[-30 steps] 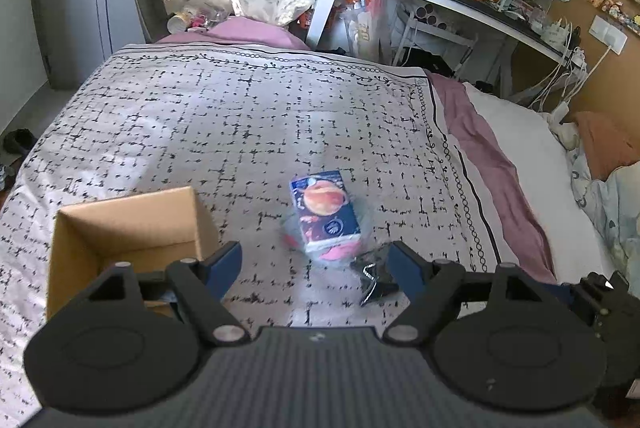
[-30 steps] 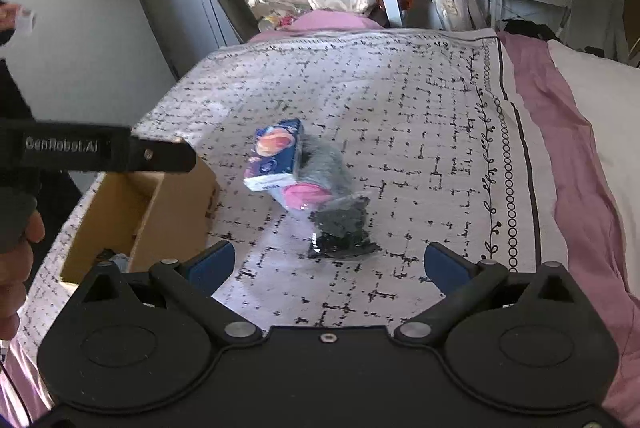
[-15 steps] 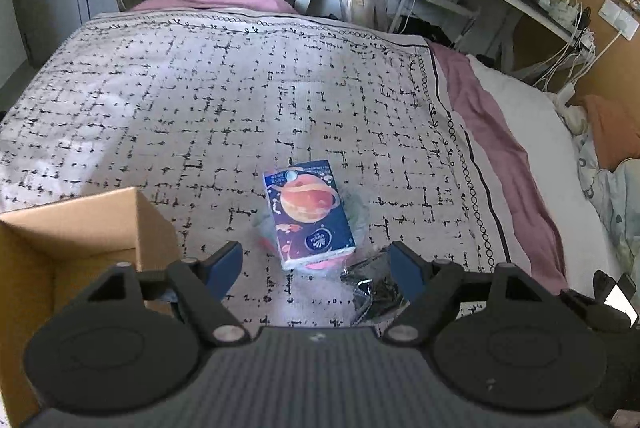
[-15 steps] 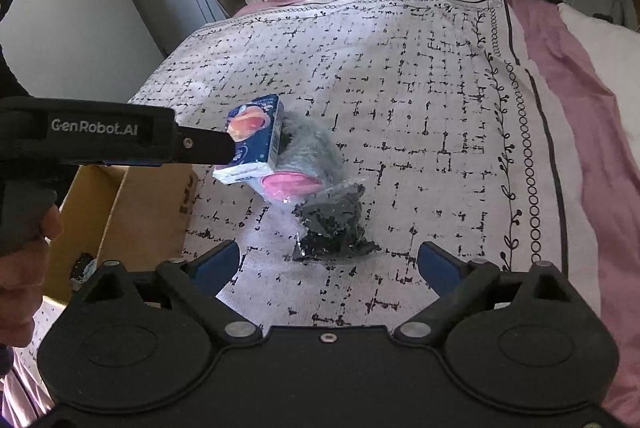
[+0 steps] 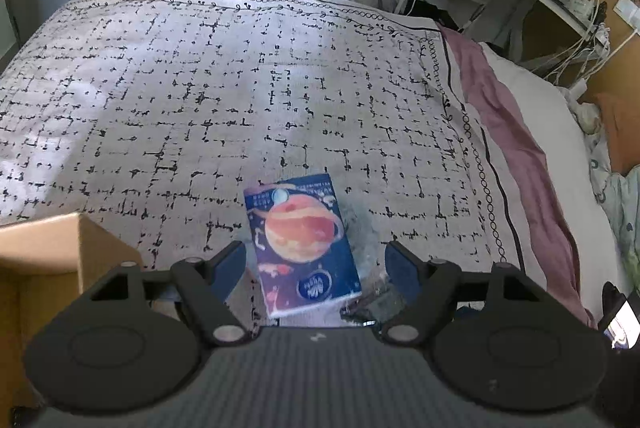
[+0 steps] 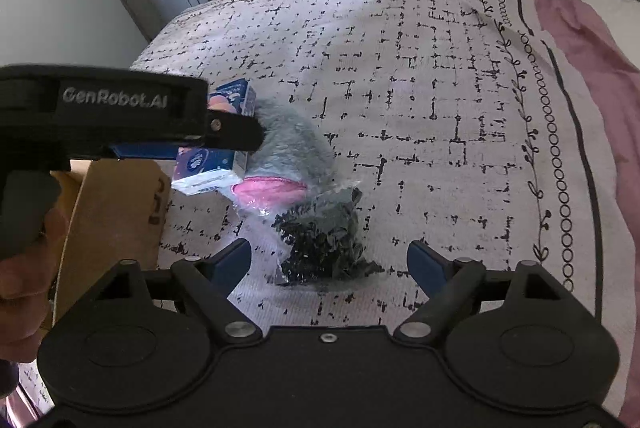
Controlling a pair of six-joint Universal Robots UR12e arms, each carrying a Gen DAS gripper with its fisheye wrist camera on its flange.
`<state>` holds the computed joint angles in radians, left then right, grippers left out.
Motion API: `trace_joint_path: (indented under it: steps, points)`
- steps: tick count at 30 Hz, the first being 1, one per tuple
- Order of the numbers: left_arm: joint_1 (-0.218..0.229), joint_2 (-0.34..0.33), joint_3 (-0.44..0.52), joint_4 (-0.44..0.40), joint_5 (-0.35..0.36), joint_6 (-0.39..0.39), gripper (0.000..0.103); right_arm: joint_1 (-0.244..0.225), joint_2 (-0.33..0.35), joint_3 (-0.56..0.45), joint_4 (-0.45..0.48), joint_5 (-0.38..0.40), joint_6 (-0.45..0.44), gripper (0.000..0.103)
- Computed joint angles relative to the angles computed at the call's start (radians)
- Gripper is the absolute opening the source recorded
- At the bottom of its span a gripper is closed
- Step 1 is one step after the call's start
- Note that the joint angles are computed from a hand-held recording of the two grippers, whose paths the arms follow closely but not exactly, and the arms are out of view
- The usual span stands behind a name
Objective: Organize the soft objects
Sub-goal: 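Move the left tool to the planet-print tissue pack and close on it, then grasp the clear bag with the right tool while the left tool holds the tissue pack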
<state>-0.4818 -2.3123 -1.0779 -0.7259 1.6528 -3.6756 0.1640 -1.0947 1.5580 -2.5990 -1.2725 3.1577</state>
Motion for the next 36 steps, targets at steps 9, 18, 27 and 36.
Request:
trace_joint_path:
  steps: [9,18,27,36]
  points:
    - [0.013,-0.017,0.02,-0.033,-0.041,-0.059,0.051,0.011,0.026,-0.013,-0.033,-0.045,-0.005,0.047]
    - [0.008,0.023,-0.028,0.02,-0.034,-0.051,0.05,0.008,-0.011,0.022,-0.067,-0.079,0.013,0.044]
    - [-0.002,0.078,-0.087,0.059,-0.001,-0.037,0.05,0.011,-0.051,0.048,-0.12,-0.06,0.027,0.044]
    - [0.001,0.153,-0.189,0.108,0.048,-0.048,0.05,0.036,-0.072,0.044,-0.141,-0.035,0.001,0.044]
